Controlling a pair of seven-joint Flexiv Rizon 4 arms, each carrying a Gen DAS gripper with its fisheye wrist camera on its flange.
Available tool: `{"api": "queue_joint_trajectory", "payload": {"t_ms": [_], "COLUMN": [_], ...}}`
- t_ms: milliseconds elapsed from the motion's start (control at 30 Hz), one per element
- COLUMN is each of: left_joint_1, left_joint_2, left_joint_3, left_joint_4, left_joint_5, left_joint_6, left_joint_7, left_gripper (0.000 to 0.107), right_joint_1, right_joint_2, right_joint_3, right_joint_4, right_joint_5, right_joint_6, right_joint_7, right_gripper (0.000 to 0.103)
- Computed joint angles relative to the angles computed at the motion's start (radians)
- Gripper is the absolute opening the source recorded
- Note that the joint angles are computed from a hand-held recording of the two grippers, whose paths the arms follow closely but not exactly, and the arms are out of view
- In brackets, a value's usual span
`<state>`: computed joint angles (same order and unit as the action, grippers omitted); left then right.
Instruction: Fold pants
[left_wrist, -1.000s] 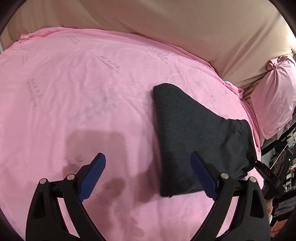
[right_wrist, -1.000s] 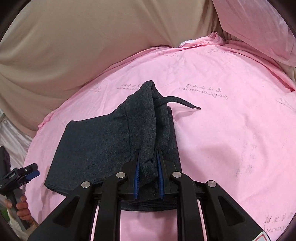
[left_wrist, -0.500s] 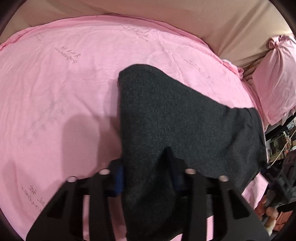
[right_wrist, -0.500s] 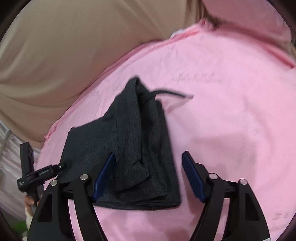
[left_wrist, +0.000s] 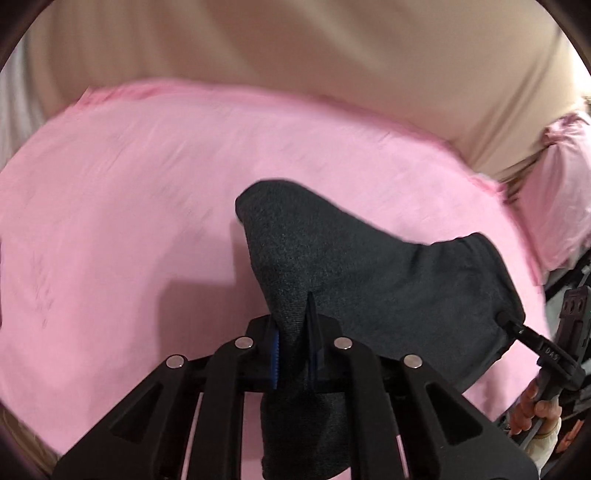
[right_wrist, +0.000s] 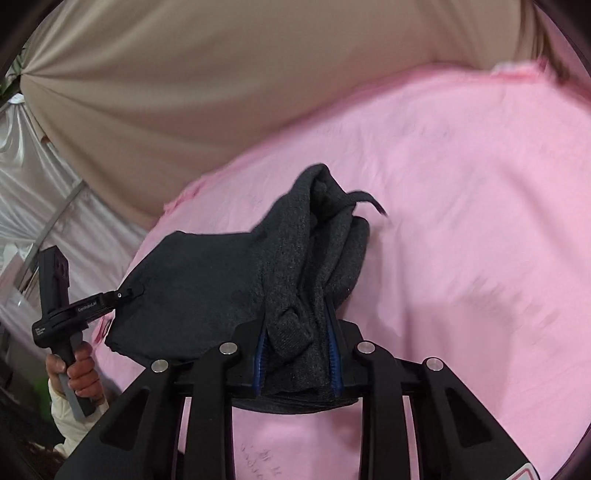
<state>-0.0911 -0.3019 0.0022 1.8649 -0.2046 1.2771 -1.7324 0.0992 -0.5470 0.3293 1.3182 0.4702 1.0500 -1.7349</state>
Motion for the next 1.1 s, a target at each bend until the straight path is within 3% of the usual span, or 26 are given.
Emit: {"api": "queue_joint_trajectory", "payload": {"t_ms": [67, 100, 167, 267, 333, 400, 533, 600, 633, 667, 767, 867, 933, 967, 1033, 1100], "left_joint_1": [0.05, 0.052, 0.022, -0.016, -0.084, -0.139, -0.113, -0.137, -0.15, -0.143, -0.099, -0.077, -0.083, -0.086, -0.091, -0.092], "left_joint_2": [-0.015, -0.02, -0.015, -0.011, -0.021, -0.031, -0.054, -0.076, -0.085, -0.088, -0.094, -0.103, -0.11, -0.112, -0.108, -0.103], "left_joint_3": [-0.059, -0.069, -0.041, 0.005, 0.092, 0.16, 0.12, 0.154, 0.173, 0.168, 0.126, 0.1, 0.104, 0.107, 0.113, 0.114], "left_joint_4": [0.08, 0.11, 0.129, 0.108, 0.063, 0.013, -0.037, -0.078, -0.102, -0.109, -0.104, -0.101, -0.109, -0.11, -0.113, -0.111], "left_joint_5": [-0.107, -0.128, -0.109, -0.067, 0.03, 0.14, 0.176, 0.233, 0.264, 0.275, 0.259, 0.248, 0.256, 0.263, 0.273, 0.281], "left_joint_6": [0.016, 0.076, 0.146, 0.174, 0.156, 0.119, 0.071, 0.026, -0.005, -0.022, -0.044, -0.051, -0.06, -0.059, -0.068, -0.076], "left_joint_7": [0.068, 0.079, 0.045, -0.026, -0.103, -0.18, -0.198, -0.247, -0.278, -0.285, -0.276, -0.264, -0.275, -0.279, -0.291, -0.296], "left_gripper": [0.015, 0.019, 0.025, 0.072, 0.074, 0.074, 0.074, 0.074, 0.074, 0.074, 0.074, 0.074, 0.074, 0.075, 0.075, 0.077], "right_joint_1": [0.017, 0.01, 0.029, 0.063, 0.064, 0.053, 0.11, 0.154, 0.146, 0.123, 0.063, 0.043, 0.081, 0.074, 0.014, 0.014], "right_joint_2": [-0.008, 0.002, 0.03, 0.074, 0.076, 0.039, -0.085, -0.118, -0.11, -0.089, -0.013, -0.002, -0.042, -0.055, -0.047, -0.009], "right_joint_3": [-0.008, -0.003, -0.04, -0.08, -0.072, -0.045, -0.084, -0.138, -0.125, -0.093, -0.024, -0.022, -0.102, -0.1, -0.029, -0.036], "right_joint_4": [0.047, 0.064, 0.087, 0.135, 0.123, 0.045, -0.13, -0.155, -0.137, -0.117, -0.036, -0.025, -0.031, -0.036, -0.028, 0.022], "right_joint_5": [0.001, 0.005, -0.042, -0.124, -0.165, -0.189, -0.285, -0.367, -0.358, -0.331, -0.245, -0.221, -0.317, -0.3, -0.192, -0.177], "right_joint_6": [0.091, 0.109, 0.097, 0.177, 0.194, 0.143, 0.033, -0.017, 0.011, 0.031, 0.116, 0.1, 0.027, 0.016, 0.057, 0.114], "right_joint_7": [0.0, 0.004, 0.082, 0.132, 0.135, 0.115, 0.149, 0.201, 0.2, 0.183, 0.123, 0.096, 0.193, 0.204, 0.166, 0.164], "right_gripper": [0.033, 0.04, 0.053, 0.057, 0.062, 0.072, 0.071, 0.025, 0.024, 0.016, 0.005, 0.006, 0.014, 0.025, 0.025, 0.039]}}
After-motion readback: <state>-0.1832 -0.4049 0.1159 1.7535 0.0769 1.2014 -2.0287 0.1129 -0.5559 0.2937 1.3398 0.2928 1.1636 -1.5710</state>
